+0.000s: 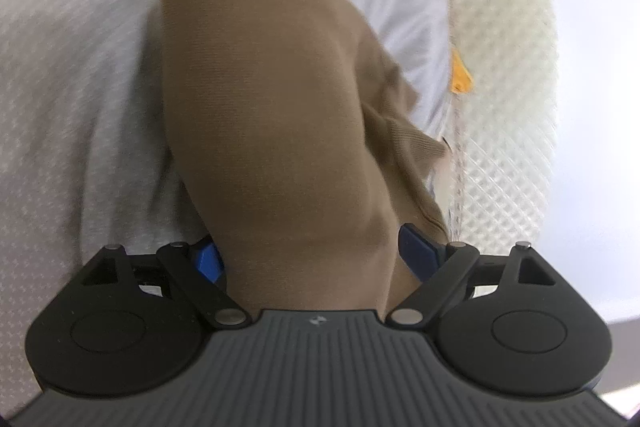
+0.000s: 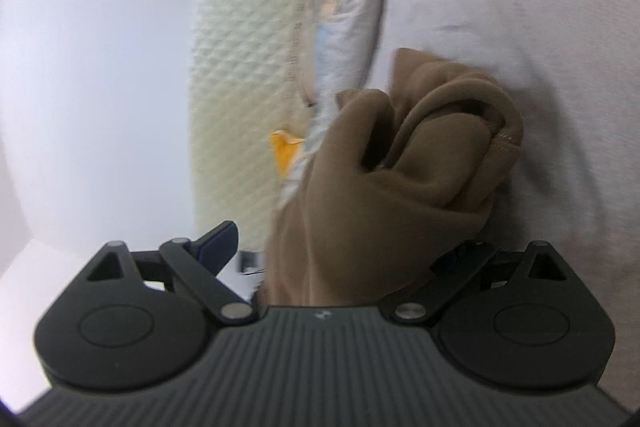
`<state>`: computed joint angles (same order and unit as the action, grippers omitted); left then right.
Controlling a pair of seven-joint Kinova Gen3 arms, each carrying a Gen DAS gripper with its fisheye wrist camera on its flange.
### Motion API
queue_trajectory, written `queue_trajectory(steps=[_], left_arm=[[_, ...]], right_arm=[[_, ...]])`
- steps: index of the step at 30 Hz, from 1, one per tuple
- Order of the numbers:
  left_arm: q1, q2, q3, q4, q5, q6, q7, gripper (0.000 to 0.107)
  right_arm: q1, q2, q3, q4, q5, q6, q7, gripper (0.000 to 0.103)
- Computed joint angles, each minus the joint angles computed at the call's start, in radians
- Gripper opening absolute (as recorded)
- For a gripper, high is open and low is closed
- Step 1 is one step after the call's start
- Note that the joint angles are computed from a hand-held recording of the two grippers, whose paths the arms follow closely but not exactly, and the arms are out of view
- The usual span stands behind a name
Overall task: Fold large clothes
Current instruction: 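Close the right gripper on the hoodie bundle while the left gripper closes on it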
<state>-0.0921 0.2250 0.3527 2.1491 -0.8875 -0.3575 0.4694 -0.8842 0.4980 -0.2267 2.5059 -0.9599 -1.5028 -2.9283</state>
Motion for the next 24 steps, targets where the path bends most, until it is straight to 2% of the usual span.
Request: queue_trajectory(steps=[3, 5, 6, 8, 12, 15, 18, 20, 22, 24], left_arm=[[0.030, -0.006, -0.032, -0.001, 0.041, -0.039, -0.083, 0.090], [0.049, -0.003, -0.046, -0.010, 0.071, -0.052, -0.122, 0.090], [0.059, 0.000, -0.053, -0.011, 0.092, -0.063, -0.145, 0.090], [0.073, 0.007, -0.061, -0.013, 0.123, -0.080, -0.181, 0.090], [0.071, 0.010, -0.055, -0.019, 0.121, -0.083, -0.203, 0.090], [0.032, -0.004, -0.034, -0.003, 0.055, -0.072, -0.130, 0.090], [0.014, -0.006, -0.012, -0.017, -0.035, -0.018, -0.046, 0.090], [0.020, 0.009, -0.011, -0.025, -0.039, 0.001, -0.030, 0.092], [0.005, 0.012, 0.011, -0.021, -0.044, 0.030, 0.025, 0.094], [-0.013, 0.024, 0.029, -0.007, -0.022, 0.026, 0.042, 0.094]], right_arm=[[0.057, -0.038, -0.037, -0.028, 0.048, 0.122, 0.122, 0.098], [0.057, -0.060, -0.019, -0.054, 0.066, 0.203, 0.201, 0.098], [0.066, -0.071, -0.013, -0.066, 0.083, 0.244, 0.223, 0.098], [0.138, -0.078, -0.055, -0.080, 0.130, 0.292, 0.218, 0.098], [0.250, -0.025, -0.090, -0.064, 0.265, 0.225, 0.069, 0.103], [0.210, -0.019, -0.015, -0.078, 0.257, 0.258, -0.008, 0.101], [0.166, -0.039, 0.028, -0.103, 0.197, 0.314, 0.018, 0.094], [0.163, -0.054, 0.036, -0.115, 0.183, 0.346, 0.067, 0.086], [0.157, -0.050, 0.037, -0.112, 0.181, 0.328, 0.071, 0.081], [0.144, -0.030, 0.039, -0.098, 0.179, 0.267, 0.063, 0.079]])
